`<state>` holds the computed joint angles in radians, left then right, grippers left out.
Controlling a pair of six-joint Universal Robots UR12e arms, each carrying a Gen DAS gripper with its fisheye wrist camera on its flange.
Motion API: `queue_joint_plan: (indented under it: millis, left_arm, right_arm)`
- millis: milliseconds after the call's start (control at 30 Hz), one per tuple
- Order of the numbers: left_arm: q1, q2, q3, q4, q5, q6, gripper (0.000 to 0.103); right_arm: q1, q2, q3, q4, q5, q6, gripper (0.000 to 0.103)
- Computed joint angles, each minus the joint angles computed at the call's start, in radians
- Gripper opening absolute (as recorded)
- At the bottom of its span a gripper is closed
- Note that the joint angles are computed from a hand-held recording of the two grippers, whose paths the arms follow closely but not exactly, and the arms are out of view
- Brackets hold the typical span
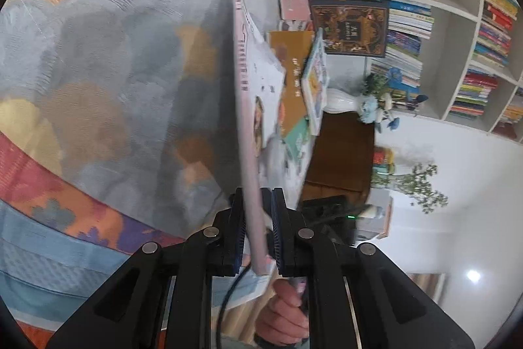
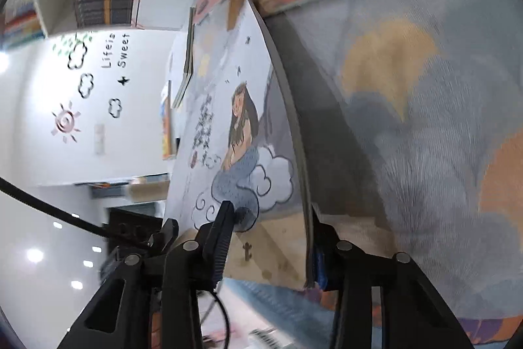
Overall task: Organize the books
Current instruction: 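Lift the mermaid book upright with the left gripper, then stand the mermaid book beside the white book and open the left gripper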
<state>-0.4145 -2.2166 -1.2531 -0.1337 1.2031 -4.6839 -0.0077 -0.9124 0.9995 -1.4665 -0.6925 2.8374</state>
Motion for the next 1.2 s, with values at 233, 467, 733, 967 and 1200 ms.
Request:
queue_joint_plan:
  millis: [233,467,733,967,1200]
  left_arm:
    - [-0.01,0.028,0.087,-0.404,0.078,0.319,0.01]
    - [-0.028,0.039,0.188,-0.663,0.232,0.647,0.01]
    - [0.001,0.1,0.129,-0.635,0.251,0.767,0.014]
    - [0.061,0.148,0.072,-0.544,0.241,0.812,0.015]
    - [0.142,0.135,0.087,-0.511,0.22,0.893,0.016]
  right_arm:
    - [0.065,-0.066,0.054,-0.237,-0.253,-0.12,0.033]
    - [0.116,-0.119,0.107,-0.402,-0.384,-0.249,0.033]
    - [0.152,-0.119,0.071,-0.422,-0.385,-0.282,0.033]
    - [0.211,-0.05,-0.057,-0.48,-0.363,-0.202,0.034]
    - [0.278,0.111,-0.308,-0.477,-0.398,-0.108,0.034]
